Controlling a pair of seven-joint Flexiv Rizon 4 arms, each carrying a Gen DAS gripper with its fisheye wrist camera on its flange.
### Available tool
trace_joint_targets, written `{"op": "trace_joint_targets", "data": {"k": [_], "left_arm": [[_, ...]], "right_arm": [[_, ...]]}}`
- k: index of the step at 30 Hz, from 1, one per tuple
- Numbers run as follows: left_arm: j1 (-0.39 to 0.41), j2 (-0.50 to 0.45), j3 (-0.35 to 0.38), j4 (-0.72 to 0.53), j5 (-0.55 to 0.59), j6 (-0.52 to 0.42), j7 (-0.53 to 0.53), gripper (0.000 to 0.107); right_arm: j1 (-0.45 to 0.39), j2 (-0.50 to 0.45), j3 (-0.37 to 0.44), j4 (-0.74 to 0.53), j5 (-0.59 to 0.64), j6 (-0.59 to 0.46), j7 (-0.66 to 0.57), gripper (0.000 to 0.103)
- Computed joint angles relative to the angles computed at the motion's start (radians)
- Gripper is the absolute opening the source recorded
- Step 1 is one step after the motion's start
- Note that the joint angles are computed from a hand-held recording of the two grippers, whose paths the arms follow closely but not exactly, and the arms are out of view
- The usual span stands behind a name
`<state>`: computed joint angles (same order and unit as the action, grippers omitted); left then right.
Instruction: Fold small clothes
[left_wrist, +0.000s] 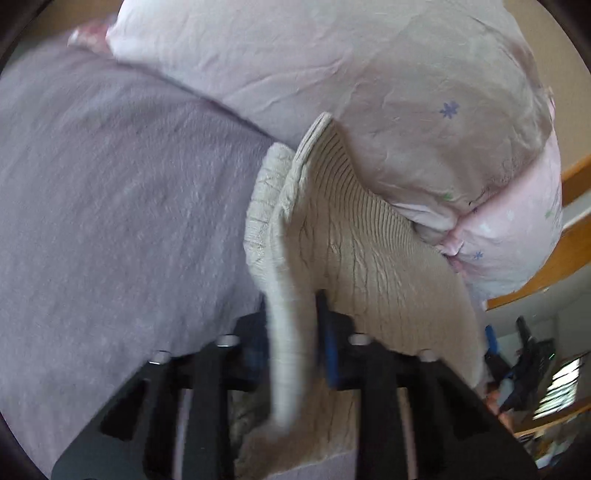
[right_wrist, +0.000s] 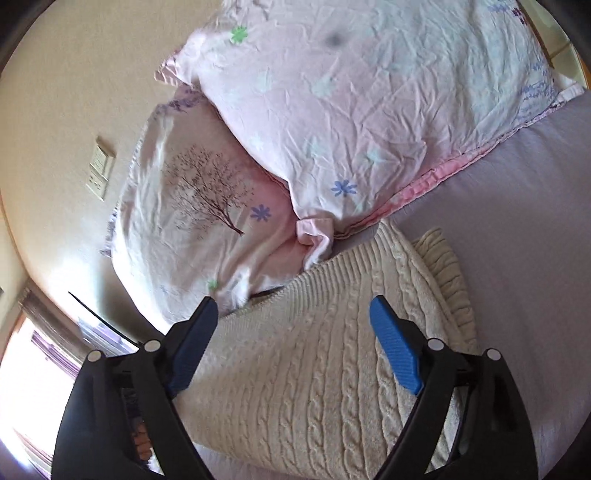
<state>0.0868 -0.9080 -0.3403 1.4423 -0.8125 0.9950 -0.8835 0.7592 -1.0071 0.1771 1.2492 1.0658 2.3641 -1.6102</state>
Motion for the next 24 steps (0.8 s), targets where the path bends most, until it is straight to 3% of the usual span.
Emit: {"op": "trace_joint_targets", "data": {"k": [3,6,10,13,15,18,20,22,23,24], "left_arm": [[-0.010,0.035,-0.004,0.031,-0.019,0.051,-0.015,0.013],[-0.031,0.112,-0.060,0.077,-0.051,0.108,0.024,0.013],[-0.120,0.167,-0.131,0.079,-0.080,0.132,0.088,0.013],[-0.225,0.126,-0.144,0.012,-0.061,0.088,0.084,0.013],[-0.311,0.073,-0.104,-0.061,0.004,0.042,0.030,0.013],[-0.412,-0.023,-0.013,-0.218,0.134,-0.139,-0.112,0.015],[-0.381,-0.050,-0.064,-0.238,0.109,-0.225,-0.129,0.016],[-0.272,-0.028,-0.196,-0.154,-0.048,-0.284,0.007,0.023],[-0.237,-0.004,-0.222,-0.110,-0.103,-0.296,0.061,0.030],[-0.202,0.033,-0.244,-0.055,-0.166,-0.282,0.128,0.057]], "right_arm": [[0.005,0.015,0.006,0.060,-0.059,0.058,0.065,0.085],[0.012,0.042,0.002,0.099,-0.045,0.123,0.059,0.085],[0.004,0.064,0.017,0.133,-0.009,0.210,0.028,0.085],[-0.028,0.079,0.043,0.190,-0.003,0.277,0.075,0.085],[-0.050,0.084,0.058,0.213,0.020,0.295,0.096,0.085],[-0.077,0.087,0.077,0.250,0.012,0.295,0.152,0.085],[-0.089,0.094,0.082,0.291,-0.041,0.260,0.217,0.085],[-0.082,0.102,0.069,0.317,-0.086,0.223,0.252,0.085],[-0.074,0.108,0.058,0.325,-0.104,0.197,0.251,0.085],[-0.061,0.115,0.044,0.327,-0.111,0.168,0.237,0.085]]}}
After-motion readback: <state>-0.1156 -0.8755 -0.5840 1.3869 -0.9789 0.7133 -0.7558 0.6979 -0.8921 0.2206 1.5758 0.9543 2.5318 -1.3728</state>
